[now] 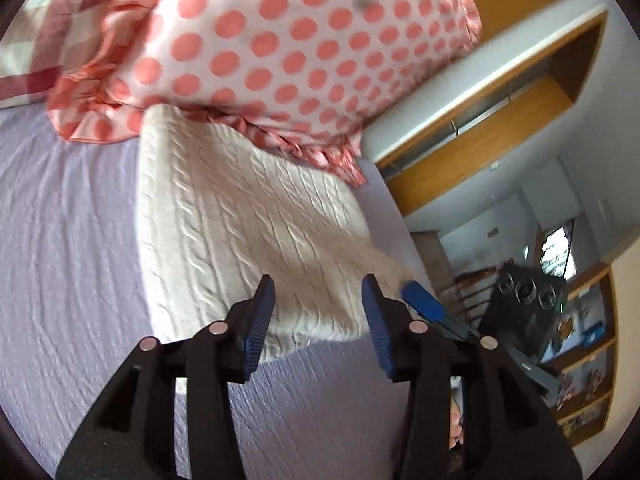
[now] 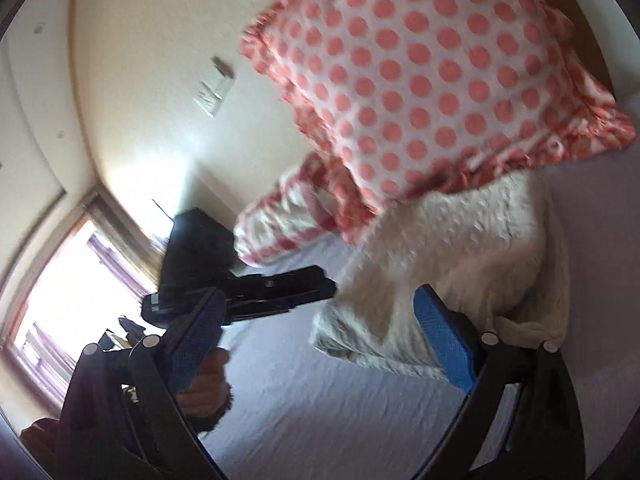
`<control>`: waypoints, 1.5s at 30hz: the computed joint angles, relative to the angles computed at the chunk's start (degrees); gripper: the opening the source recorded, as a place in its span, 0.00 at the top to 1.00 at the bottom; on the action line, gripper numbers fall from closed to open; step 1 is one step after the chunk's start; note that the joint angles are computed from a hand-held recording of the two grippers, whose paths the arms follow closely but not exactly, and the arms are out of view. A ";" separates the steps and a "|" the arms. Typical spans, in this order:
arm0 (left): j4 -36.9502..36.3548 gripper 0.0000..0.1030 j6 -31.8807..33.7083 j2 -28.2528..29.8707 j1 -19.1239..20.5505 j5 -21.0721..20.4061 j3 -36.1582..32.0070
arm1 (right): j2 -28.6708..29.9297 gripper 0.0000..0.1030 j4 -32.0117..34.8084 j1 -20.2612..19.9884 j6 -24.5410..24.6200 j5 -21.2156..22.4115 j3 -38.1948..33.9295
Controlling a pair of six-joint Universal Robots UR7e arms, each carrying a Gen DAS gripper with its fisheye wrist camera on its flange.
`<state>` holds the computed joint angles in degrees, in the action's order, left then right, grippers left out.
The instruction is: Fold small clothes
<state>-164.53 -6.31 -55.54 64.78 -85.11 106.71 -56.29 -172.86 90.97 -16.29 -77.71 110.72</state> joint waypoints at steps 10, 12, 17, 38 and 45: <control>-1.93 0.47 2.63 -2.20 0.31 1.71 3.92 | -0.58 0.15 1.76 -1.27 6.32 -8.14 -1.35; -5.09 0.32 2.37 -3.69 0.15 5.38 5.10 | -0.80 0.02 -0.36 0.09 6.81 -11.64 -2.62; -0.16 0.30 -3.05 -2.89 3.75 5.02 0.71 | 3.61 0.01 9.32 0.17 12.37 -19.68 -11.91; 8.48 0.66 -8.20 0.91 5.69 3.61 -7.96 | 8.34 0.67 13.51 -5.34 16.88 -3.28 -16.17; 9.63 0.65 -7.01 -14.78 4.10 10.74 3.78 | 11.06 0.67 15.67 -1.35 14.67 3.96 -14.88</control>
